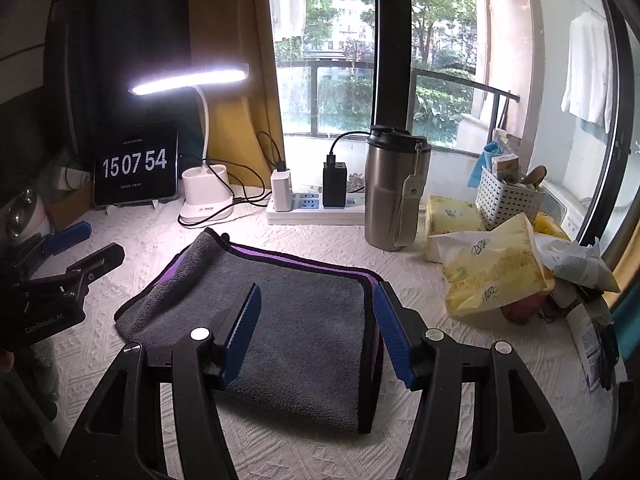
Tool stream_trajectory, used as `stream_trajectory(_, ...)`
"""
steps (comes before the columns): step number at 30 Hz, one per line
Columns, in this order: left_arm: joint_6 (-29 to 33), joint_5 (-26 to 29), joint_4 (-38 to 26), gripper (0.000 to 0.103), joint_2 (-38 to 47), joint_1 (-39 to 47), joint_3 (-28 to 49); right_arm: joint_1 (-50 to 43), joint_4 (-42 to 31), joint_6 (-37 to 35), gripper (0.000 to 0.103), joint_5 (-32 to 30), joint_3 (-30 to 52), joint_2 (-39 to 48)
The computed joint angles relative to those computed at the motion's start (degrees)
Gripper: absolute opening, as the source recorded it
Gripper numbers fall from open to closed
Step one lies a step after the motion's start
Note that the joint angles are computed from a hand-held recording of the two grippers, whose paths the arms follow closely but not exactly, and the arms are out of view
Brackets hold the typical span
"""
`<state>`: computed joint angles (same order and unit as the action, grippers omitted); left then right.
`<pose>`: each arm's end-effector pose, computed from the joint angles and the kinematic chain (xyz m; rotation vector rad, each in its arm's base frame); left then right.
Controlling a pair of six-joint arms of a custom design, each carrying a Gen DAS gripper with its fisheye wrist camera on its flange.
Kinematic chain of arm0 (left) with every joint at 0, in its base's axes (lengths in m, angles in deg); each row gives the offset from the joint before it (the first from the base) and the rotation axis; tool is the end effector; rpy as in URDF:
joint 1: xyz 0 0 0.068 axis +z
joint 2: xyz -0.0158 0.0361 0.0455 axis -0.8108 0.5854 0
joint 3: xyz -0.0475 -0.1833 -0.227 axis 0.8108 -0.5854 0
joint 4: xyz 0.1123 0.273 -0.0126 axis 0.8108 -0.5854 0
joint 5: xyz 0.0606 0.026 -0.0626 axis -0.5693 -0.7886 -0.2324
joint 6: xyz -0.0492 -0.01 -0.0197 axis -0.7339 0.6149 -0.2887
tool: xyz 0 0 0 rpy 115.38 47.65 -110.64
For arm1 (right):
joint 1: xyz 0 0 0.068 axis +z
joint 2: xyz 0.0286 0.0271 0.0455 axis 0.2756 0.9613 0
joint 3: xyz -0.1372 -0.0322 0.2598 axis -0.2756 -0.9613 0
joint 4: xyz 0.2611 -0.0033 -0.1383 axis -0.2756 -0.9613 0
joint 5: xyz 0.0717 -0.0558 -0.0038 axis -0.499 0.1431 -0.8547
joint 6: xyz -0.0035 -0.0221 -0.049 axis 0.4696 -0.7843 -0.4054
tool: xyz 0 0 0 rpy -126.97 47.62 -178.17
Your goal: Fold towel
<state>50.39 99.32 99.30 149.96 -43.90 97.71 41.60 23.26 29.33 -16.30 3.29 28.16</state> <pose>0.3148 0.0408 0.1114 0.3414 2.0050 -0.2195 0.2713 0.1151 0.1112 0.0125 2.0968 -0.0030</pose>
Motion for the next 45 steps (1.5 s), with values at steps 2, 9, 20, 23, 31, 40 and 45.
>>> stream_trajectory(2,-0.54,1.73,1.52,0.078,-0.58,1.18,-1.20,0.97,0.81,0.28,0.062,0.56,-1.17,-0.92)
stream_trajectory(9,-0.49,3.06,9.10,0.078,-2.28,3.08,-6.36,5.02,5.17,-0.51,0.062,4.40,-4.85,-2.73)
stream_trajectory(20,-0.27,8.52,12.19,0.078,-5.28,6.40,-12.45,12.65,7.18,0.32,0.062,11.18,-8.32,-4.97)
stream_trajectory(23,-0.73,10.22,13.70,0.078,-6.08,7.56,-13.93,14.22,7.45,0.78,0.062,12.63,-8.94,-5.28)
stream_trajectory(31,-0.12,14.09,15.23,0.078,-8.30,11.03,-16.93,18.14,9.94,1.93,0.062,17.11,-11.41,-5.66)
stream_trajectory(40,0.34,19.57,17.99,0.079,-9.19,16.00,-19.68,25.28,14.21,3.01,0.062,25.83,-14.26,-4.49)
stream_trajectory(45,0.23,23.86,20.96,0.079,-8.62,20.12,-21.34,30.09,16.71,5.26,0.062,31.14,-15.37,-2.12)
